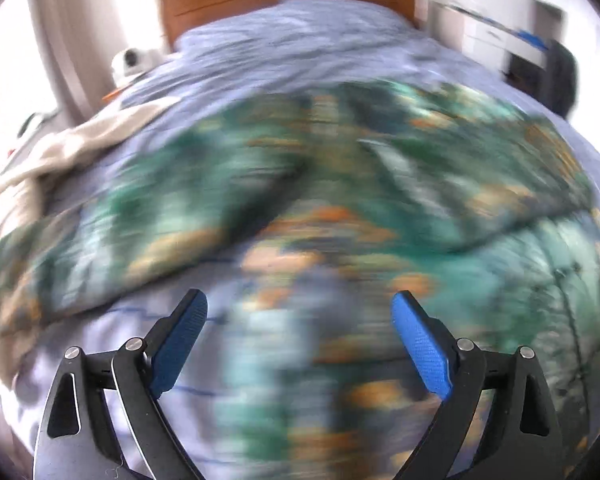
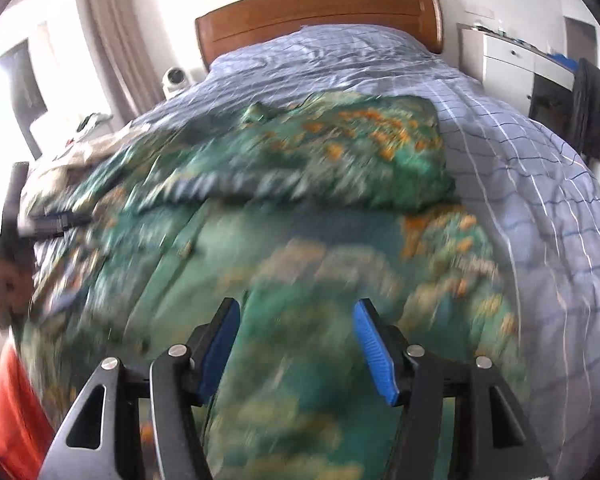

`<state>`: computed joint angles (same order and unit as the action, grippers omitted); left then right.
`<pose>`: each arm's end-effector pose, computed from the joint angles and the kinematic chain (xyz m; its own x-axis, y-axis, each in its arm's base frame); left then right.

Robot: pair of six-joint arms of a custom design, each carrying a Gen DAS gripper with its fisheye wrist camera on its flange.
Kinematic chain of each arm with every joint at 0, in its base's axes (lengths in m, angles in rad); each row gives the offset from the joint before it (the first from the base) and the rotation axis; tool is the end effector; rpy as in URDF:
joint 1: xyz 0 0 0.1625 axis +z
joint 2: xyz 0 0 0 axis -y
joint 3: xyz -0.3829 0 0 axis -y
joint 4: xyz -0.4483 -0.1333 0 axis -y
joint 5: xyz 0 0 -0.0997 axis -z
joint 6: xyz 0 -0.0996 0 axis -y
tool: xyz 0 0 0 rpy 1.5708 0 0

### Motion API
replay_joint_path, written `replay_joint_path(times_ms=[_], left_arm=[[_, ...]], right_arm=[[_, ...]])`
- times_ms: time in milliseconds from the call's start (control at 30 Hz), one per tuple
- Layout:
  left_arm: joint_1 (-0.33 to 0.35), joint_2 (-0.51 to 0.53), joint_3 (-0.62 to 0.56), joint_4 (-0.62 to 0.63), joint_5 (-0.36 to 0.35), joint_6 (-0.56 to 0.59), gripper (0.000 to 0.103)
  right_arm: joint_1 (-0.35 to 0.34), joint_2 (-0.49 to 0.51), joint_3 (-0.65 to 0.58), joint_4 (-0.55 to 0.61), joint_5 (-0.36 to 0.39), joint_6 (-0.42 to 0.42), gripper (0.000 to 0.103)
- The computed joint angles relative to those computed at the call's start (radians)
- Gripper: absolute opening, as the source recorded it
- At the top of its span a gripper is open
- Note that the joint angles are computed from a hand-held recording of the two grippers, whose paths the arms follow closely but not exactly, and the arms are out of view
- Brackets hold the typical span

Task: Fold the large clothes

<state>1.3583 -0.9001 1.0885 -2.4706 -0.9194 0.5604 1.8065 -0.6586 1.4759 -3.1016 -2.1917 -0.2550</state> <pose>0.0194 -0.8283 0.3836 -0.6443 0.2078 -0.7360 0.5929 0.7437 -0.3089 0.2456 -0.6999 0.0739 -0.8068 -0.0110 0.5907 -0.3928 0.7569 -0.5224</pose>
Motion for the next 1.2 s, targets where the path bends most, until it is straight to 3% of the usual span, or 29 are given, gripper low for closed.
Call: replay_joint_path(times_ms=[133,200,300,367,433,500,567,633,700,800,833,933,1000,1067,1200], left_arm=[[0.071,0.088,-0.253,0.076,0.019,-0.254,0.098],[0.124,0.151,-0.388,0.08,0.028,-0.463,0.099],[0.184,0.244,-0.584,0.209,0.02,-0.752,0.099],[0.214,0.292,-0.679,0.238,-0.037,-0.858,0.098],[0.216,0.299,-0.679,0.167,-0.041,-0.88,0.095],[0.203,0.334,-0.732,0.182,0.004,-0.857,0.048],[0.19,0.348,-0.749,0.215,0.053,-0.863,0.018],[0.173,0.325,-0.703,0.191,0.086,-0.828,0.01],[0.141,0.297,-0.643,0.141,0.168,-0.758,0.01],[0.102,0.251,-0.555,0.06,0.237,-0.705,0.01],[0.091,0.241,-0.524,-0.004,0.25,-0.651,0.01],[0.035,0.244,-0.474,-0.261,0.286,-0.345,0.009],[-0.029,0.251,-0.457,-0.378,0.252,-0.135,0.009],[-0.076,0.243,-0.393,-0.507,0.162,0.074,0.009],[-0.152,0.215,-0.25,-0.58,0.002,0.304,0.009]], right_arm=[[0.017,-0.006,0.023,0.027,0.003,-0.011,0.061],[0.023,0.002,0.013,0.03,-0.002,-0.025,0.061],[0.032,0.013,0.007,0.035,-0.005,-0.013,0.061],[0.035,0.022,0.001,0.054,-0.005,0.015,0.061],[0.04,0.032,0.0,0.064,-0.003,0.02,0.061],[0.048,0.041,-0.001,0.059,-0.011,0.011,0.062],[0.051,0.041,0.007,0.049,-0.012,0.008,0.063],[0.049,0.033,0.019,0.044,-0.004,0.015,0.063],[0.046,0.021,0.032,0.04,0.01,0.03,0.063],[0.044,-0.003,0.061,0.029,0.041,0.047,0.063],[0.044,-0.012,0.073,0.018,0.049,0.046,0.063],[0.046,-0.031,0.106,-0.016,0.063,0.053,0.063],[0.045,-0.046,0.13,-0.04,0.08,0.07,0.063],[0.042,-0.06,0.152,-0.067,0.097,0.086,0.063],[0.04,-0.08,0.179,-0.122,0.104,0.102,0.063]])
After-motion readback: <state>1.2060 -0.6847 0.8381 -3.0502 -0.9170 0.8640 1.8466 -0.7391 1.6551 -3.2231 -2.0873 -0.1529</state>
